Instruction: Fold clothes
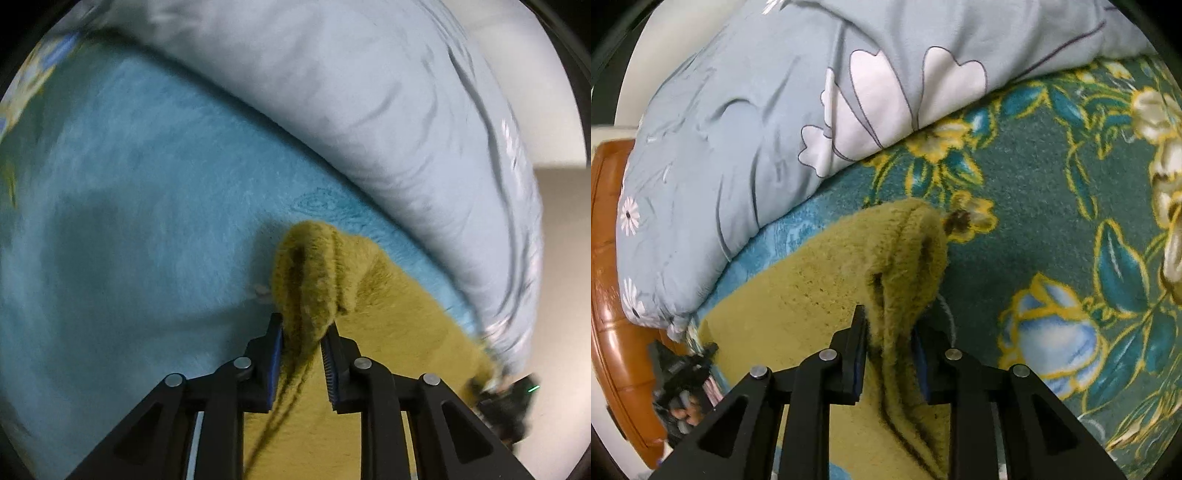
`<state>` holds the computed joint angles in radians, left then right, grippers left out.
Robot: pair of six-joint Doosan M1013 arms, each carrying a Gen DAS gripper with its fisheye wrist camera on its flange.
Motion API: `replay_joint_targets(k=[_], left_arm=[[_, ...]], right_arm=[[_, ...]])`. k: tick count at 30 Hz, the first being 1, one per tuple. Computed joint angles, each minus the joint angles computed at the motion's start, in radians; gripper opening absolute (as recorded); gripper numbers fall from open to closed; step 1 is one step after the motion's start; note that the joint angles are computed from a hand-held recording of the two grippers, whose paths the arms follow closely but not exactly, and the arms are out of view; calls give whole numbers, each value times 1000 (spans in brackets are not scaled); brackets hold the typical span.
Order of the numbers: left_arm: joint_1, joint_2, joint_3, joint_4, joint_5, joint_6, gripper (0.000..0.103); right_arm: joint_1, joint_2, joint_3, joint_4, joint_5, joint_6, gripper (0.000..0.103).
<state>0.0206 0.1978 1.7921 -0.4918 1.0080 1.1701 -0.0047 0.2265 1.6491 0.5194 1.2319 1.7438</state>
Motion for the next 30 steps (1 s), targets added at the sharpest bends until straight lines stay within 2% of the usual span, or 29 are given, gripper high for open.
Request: replay_joint_targets(k=[3,4,5,6,10,11,13,15,20,22,25,28,30], left_arm=[[-9,-38,22,66,-35,-96,31],[-17,-50,28,107,-40,-140,39],[-29,-59,28,155,-33,-175,44],[-43,-65,27,199,-22,-199,45],[-143,-86,8,379,38,-218,45],[-167,-91,7,376,38,-191,45],[-210,-97,5,346,36,-127,45],[-251,-95,9,246,32,-23,45],[-338,-61,22,45,79,163,45],[-357,-50,31,9,88,190,45],[-385,-9,24,33,110,145,43],[-375,11,11,31,123,144,44],[-370,29,-10,27,155,160,44]], right_arm=[[-9,-13,13,16,-14,-15,34],[-12,-21,19,18,-25,-16,45],[-14,-29,25,17,-36,-14,60],[-16,-39,33,14,-48,-8,63],[-29,-85,84,43,-59,-7,63],[-28,-96,96,39,-53,-8,63],[-28,-118,127,39,-39,-3,63],[-29,-141,163,48,-33,18,63],[-21,-181,241,76,-36,95,63],[-16,-197,264,91,-55,118,63],[-4,-216,285,88,-87,173,63],[13,-227,289,51,-116,249,62],[25,-227,285,29,-117,295,56]])
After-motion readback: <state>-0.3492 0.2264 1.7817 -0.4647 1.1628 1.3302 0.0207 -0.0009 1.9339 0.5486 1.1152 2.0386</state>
